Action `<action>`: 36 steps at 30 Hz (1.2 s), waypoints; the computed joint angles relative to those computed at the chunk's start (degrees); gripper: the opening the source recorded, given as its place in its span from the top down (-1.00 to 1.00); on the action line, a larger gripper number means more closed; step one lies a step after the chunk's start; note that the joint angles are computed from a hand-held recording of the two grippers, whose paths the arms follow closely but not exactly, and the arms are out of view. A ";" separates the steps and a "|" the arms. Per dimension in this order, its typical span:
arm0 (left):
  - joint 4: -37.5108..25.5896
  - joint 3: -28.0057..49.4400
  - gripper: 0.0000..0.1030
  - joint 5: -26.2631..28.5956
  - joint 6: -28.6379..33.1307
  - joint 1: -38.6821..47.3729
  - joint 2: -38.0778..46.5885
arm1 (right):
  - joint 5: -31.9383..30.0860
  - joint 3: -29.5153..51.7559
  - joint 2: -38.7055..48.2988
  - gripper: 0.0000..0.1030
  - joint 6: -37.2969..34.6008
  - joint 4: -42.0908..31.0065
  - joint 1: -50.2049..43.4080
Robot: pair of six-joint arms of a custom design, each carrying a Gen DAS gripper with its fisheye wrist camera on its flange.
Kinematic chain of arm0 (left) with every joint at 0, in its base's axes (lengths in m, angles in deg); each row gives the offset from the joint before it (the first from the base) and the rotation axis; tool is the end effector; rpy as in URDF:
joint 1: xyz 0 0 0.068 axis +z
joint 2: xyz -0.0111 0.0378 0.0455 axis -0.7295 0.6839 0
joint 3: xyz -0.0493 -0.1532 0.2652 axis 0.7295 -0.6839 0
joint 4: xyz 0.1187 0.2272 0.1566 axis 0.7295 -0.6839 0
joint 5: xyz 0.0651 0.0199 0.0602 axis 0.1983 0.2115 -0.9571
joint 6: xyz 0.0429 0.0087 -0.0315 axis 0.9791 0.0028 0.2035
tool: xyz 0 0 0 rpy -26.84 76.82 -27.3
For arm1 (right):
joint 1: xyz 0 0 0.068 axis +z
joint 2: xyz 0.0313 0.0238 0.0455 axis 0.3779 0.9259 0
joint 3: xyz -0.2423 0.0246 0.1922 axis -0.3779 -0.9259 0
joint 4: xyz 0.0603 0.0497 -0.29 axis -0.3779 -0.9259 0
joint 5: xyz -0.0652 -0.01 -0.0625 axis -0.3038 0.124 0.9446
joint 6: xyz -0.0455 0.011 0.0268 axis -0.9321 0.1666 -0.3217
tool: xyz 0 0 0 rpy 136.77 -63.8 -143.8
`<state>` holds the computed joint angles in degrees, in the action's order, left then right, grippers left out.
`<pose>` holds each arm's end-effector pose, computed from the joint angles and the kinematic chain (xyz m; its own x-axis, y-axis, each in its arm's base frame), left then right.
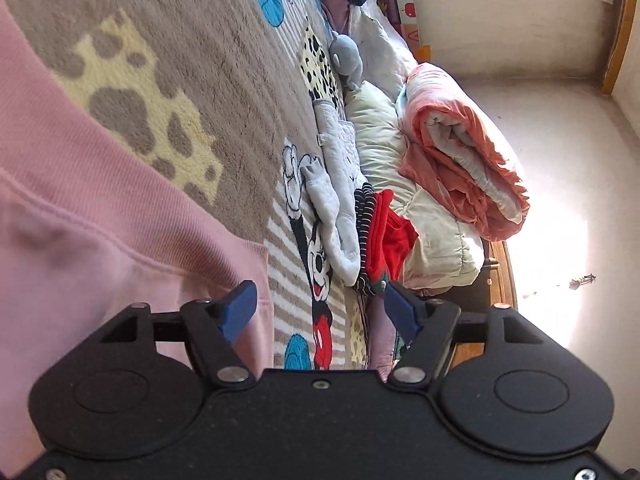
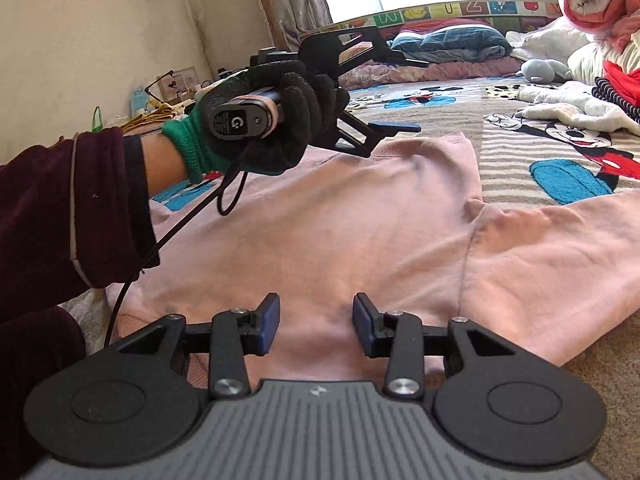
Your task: Fold clothes
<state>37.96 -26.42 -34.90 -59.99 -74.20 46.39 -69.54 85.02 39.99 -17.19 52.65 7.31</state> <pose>0.3860 -0.2069 0.1785 -0.6494 -0.7476 -0.1392 -0.1447 0.3011 -0.9425 0.2375 -0.0318 0.1494 -0.5129 -0.2130 -0.8316 -0.7319 0.6148 0.2939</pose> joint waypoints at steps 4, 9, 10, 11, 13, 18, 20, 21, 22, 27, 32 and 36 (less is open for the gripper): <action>-2.80 -11.51 -0.37 -11.82 1.01 -7.93 -12.40 | -5.76 -0.08 -3.76 0.20 -6.02 -6.66 -4.75; -15.68 -14.22 -0.37 -34.05 2.09 -25.93 -19.95 | -11.25 1.91 -3.57 0.20 -2.09 -12.51 -15.21; -19.79 -12.44 -0.37 -37.77 2.83 -29.56 -19.34 | -12.55 2.58 -2.60 0.20 0.58 -12.80 -17.76; -25.46 -9.06 -0.37 -41.46 5.11 -32.95 -17.40 | -13.68 3.17 -1.03 0.20 2.79 -13.34 -20.29; -40.84 1.46 -0.36 -49.94 11.87 -39.46 -10.58 | -15.64 4.48 3.39 0.18 9.91 -12.71 -25.47; -56.01 17.48 -0.33 -58.10 22.49 -46.28 3.94 | -15.68 5.93 12.19 0.06 25.04 -6.37 -33.86; -54.31 18.68 -0.33 -59.00 26.96 -47.72 5.70 | -15.25 6.01 13.53 0.06 29.32 -2.69 -35.44; -56.23 21.41 -0.33 -60.32 29.71 -48.16 7.58 | -15.96 6.44 14.36 0.06 30.65 -1.64 -35.92; -58.77 24.27 -0.33 -61.70 32.45 -48.70 9.52 | -16.75 6.86 15.17 0.06 32.09 -0.49 -36.34; -68.61 35.36 -0.15 -66.93 40.17 -49.72 17.77 | -16.35 13.94 21.19 -0.19 35.96 2.70 -32.31; -80.16 43.96 0.04 -73.71 46.12 -49.29 25.59 | -7.56 22.09 27.77 -0.16 49.81 14.30 -24.70; -77.71 43.21 0.34 -73.44 52.21 -49.17 26.55 | -2.34 29.52 32.88 -0.11 56.08 16.30 -19.61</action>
<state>-39.75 16.79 -108.33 -7.78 -123.37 72.94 -71.88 114.53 72.87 38.89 68.95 -12.30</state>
